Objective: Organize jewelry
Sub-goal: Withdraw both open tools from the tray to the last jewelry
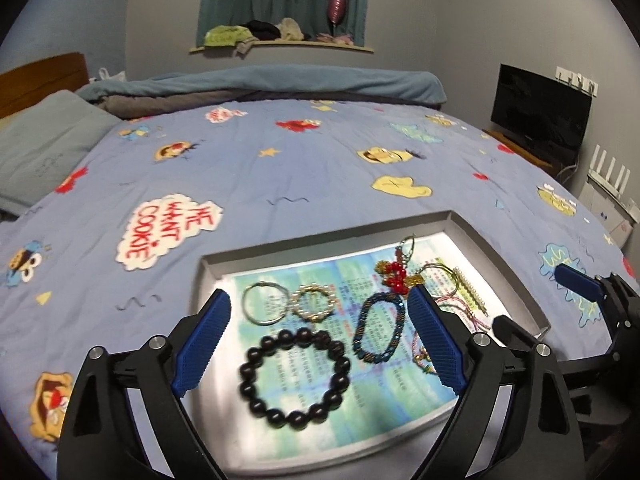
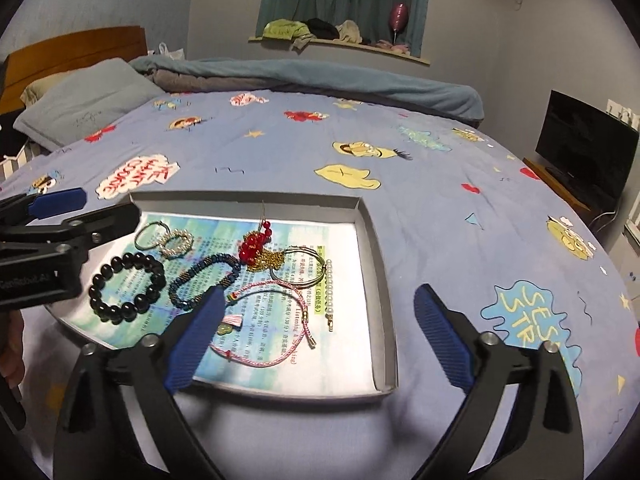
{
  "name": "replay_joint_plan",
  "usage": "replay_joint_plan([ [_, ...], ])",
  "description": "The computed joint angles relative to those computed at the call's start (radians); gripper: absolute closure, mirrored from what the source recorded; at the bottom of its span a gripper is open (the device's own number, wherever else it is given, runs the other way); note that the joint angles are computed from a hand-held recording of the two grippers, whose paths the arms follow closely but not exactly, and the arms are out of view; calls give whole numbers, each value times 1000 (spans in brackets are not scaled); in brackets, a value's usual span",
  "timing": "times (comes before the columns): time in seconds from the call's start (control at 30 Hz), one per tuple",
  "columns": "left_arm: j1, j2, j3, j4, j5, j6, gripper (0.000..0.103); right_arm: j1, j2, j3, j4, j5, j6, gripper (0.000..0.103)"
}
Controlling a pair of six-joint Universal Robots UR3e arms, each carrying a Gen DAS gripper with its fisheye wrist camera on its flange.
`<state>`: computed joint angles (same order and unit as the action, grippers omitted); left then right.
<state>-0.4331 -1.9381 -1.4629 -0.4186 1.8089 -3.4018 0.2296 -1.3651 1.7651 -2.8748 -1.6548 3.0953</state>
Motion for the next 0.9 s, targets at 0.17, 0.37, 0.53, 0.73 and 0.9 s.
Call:
replay_joint_plan([
  [0.17, -10, 92, -78, -19, 58, -2, 10, 12, -61, 34, 6, -13, 19, 6],
  [0.37, -25, 273, -213, -84, 95, -27, 8, -4, -205, 112, 54, 31, 48, 6],
  [0.53, -34, 450, -347, -144, 124, -34, 8, -28, -365, 196, 98, 79, 47, 6],
  [0.73, -60, 632, -479, -203, 157, -51, 7, -21, -516, 267, 151, 99, 49, 6],
  [0.9, -102, 720, -576, -199, 176, -92, 7, 9, -590, 321, 181, 123, 69, 6],
])
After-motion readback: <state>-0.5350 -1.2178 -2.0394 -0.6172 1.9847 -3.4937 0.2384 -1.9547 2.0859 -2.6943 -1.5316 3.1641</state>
